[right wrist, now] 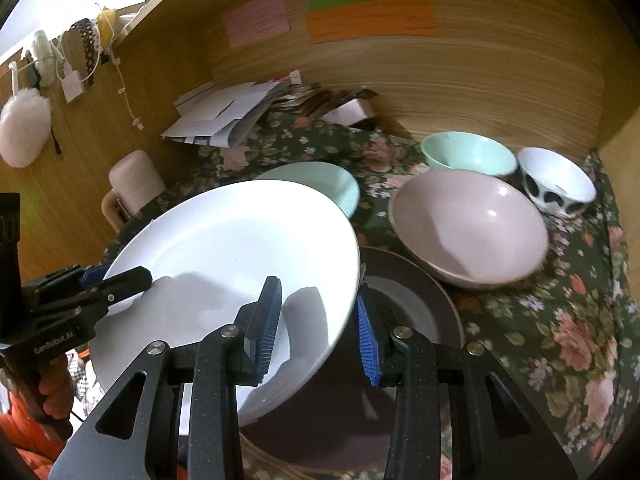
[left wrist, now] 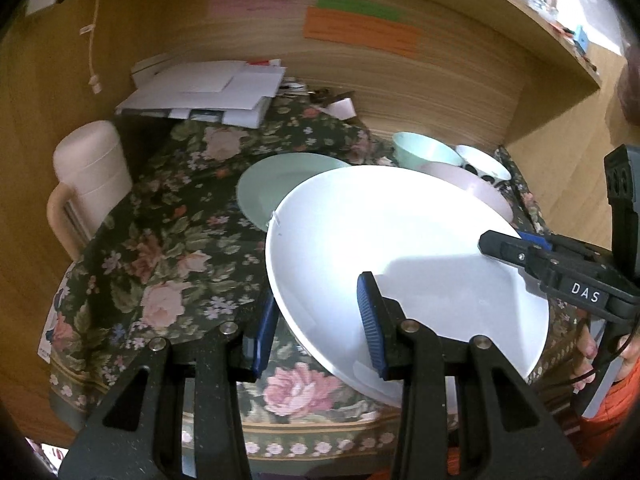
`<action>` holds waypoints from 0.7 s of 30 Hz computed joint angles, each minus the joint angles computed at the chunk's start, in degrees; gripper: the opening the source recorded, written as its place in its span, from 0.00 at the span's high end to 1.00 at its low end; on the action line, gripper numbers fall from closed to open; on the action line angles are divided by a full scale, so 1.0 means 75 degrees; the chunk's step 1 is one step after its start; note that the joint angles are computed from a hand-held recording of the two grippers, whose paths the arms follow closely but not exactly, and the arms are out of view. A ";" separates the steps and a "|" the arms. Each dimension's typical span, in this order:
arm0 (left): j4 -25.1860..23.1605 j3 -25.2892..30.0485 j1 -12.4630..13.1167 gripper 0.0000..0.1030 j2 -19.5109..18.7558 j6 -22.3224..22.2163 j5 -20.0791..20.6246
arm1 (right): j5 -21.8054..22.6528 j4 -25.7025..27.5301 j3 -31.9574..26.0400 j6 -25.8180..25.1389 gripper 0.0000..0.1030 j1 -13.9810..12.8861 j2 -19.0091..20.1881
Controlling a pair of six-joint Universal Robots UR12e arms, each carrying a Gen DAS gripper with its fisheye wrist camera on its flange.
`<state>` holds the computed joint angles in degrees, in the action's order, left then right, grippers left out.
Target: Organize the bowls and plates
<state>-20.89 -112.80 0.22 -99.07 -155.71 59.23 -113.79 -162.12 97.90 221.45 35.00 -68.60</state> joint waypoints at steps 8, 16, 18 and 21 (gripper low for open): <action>-0.0046 -0.0096 -0.0207 0.62 0.0034 0.0121 -0.0011 | -0.0222 0.0147 0.0355 0.0336 0.68 0.0068 -0.0241; -0.0268 -0.0094 -0.0363 0.62 -0.0001 0.0268 0.0050 | -0.0263 0.0254 0.0605 0.0699 0.68 0.0081 -0.0370; -0.0309 -0.0092 -0.0391 0.62 -0.0014 0.0293 0.0066 | -0.0245 0.0292 0.0656 0.0787 0.68 0.0072 -0.0390; -0.0416 -0.0072 -0.0432 0.62 -0.0052 0.0350 0.0084 | -0.0210 0.0328 0.0720 0.0911 0.68 0.0059 -0.0414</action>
<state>-24.01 -113.34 -3.02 -99.46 -153.09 59.86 -115.36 -159.66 103.30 228.28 35.44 -71.70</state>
